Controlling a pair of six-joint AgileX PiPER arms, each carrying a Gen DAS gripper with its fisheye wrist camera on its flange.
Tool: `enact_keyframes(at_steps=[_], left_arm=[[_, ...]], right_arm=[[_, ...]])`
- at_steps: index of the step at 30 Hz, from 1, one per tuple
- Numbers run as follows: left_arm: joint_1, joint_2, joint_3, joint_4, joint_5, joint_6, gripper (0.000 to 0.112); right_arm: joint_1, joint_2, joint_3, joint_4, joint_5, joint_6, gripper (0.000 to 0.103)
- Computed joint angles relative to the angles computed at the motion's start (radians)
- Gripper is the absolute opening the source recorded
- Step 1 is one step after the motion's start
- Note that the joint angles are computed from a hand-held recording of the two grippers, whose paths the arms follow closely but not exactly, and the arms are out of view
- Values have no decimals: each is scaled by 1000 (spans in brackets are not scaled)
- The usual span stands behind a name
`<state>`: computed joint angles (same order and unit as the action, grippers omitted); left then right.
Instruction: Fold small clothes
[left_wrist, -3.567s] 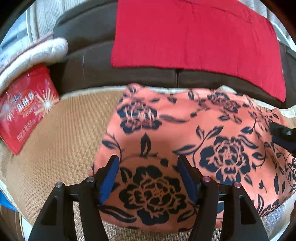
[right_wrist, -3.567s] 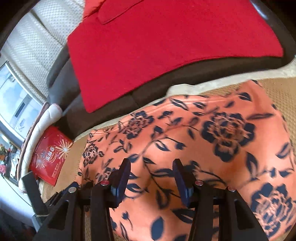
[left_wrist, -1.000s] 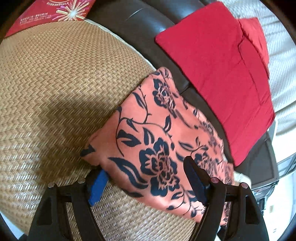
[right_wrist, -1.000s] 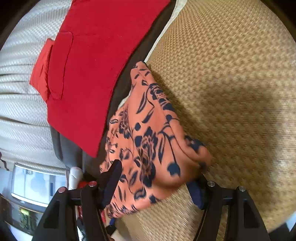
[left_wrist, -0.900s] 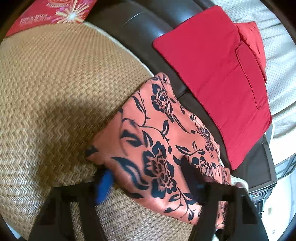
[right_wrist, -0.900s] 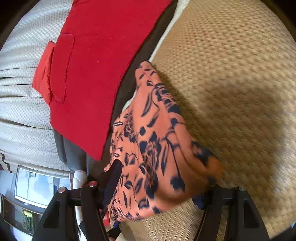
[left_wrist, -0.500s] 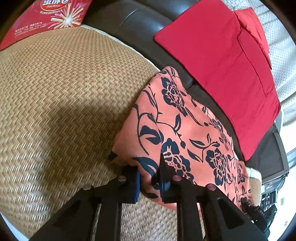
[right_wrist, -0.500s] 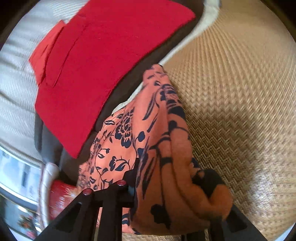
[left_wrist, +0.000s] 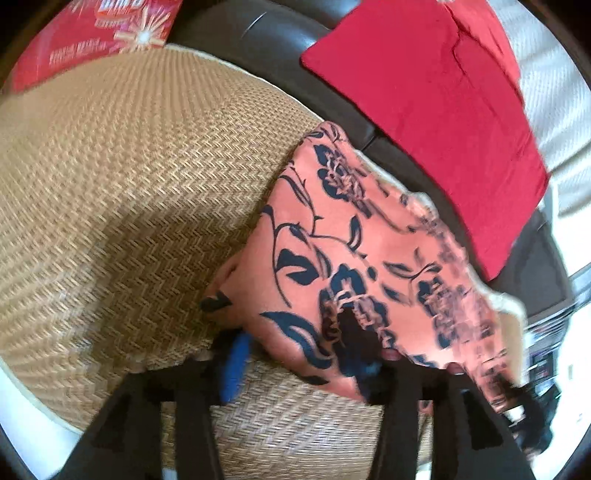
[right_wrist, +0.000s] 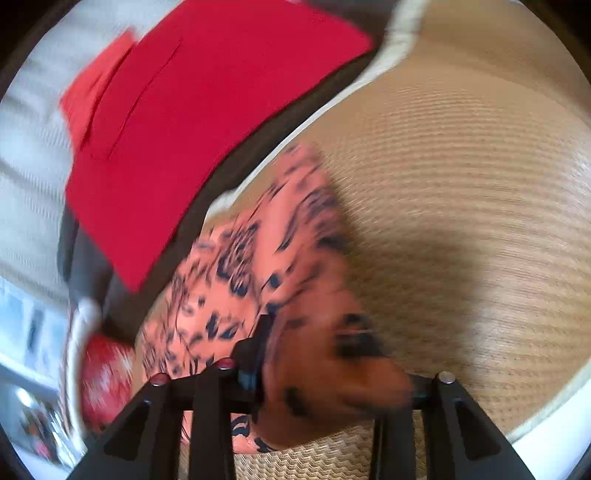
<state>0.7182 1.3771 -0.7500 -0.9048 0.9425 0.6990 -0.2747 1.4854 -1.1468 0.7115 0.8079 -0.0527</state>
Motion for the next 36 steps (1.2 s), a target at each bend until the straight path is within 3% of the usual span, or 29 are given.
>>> enact_keyframes(at_steps=[2, 5, 8, 9, 10, 12, 13, 17, 21, 22, 24, 26, 27, 28, 29, 30, 36], left_arm=[[45, 30, -7, -55, 47, 29, 71], [63, 82, -39, -127, 71, 28, 75], [83, 125, -26, -224, 81, 62, 74], [90, 132, -19, -244, 83, 77, 72], [88, 138, -16, -257, 75, 82, 67], [71, 142, -21, -213, 48, 47, 29], [68, 144, -11, -208, 32, 46, 26], [78, 141, -9, -219, 38, 83, 24], [70, 101, -6, -214, 37, 102, 25], [67, 108, -13, -211, 36, 99, 28], [66, 146, -26, -238, 49, 107, 50], [65, 154, -29, -269, 68, 128, 57], [51, 150, -35, -266, 55, 134, 57], [35, 142, -37, -262, 36, 136, 56], [25, 127, -33, -265, 14, 143, 46], [19, 111, -29, -269, -4, 150, 22], [4, 6, -18, -321, 16, 237, 19]], right_arm=[[-42, -41, 36, -23, -33, 58, 54], [3, -133, 72, -186, -181, 193, 54], [179, -151, 43, -413, -289, 302, 49], [241, -123, 7, -431, -284, 273, 37], [308, -70, -51, -447, -255, 252, 35], [390, 27, -140, -406, -194, 189, 31], [423, 58, -163, -398, -189, 181, 31], [537, 183, -258, -418, -146, 195, 29], [536, 301, -355, -277, -148, 137, 29], [532, 333, -375, -251, -128, 146, 30], [521, 385, -384, -172, -91, 151, 30], [480, 380, -347, -17, -85, 66, 29], [471, 384, -344, 12, -70, 44, 23], [471, 386, -345, 5, -61, 43, 20], [471, 388, -343, 6, -57, 39, 20], [464, 387, -331, 42, -53, 11, 20], [427, 392, -299, 155, -4, -98, 14]])
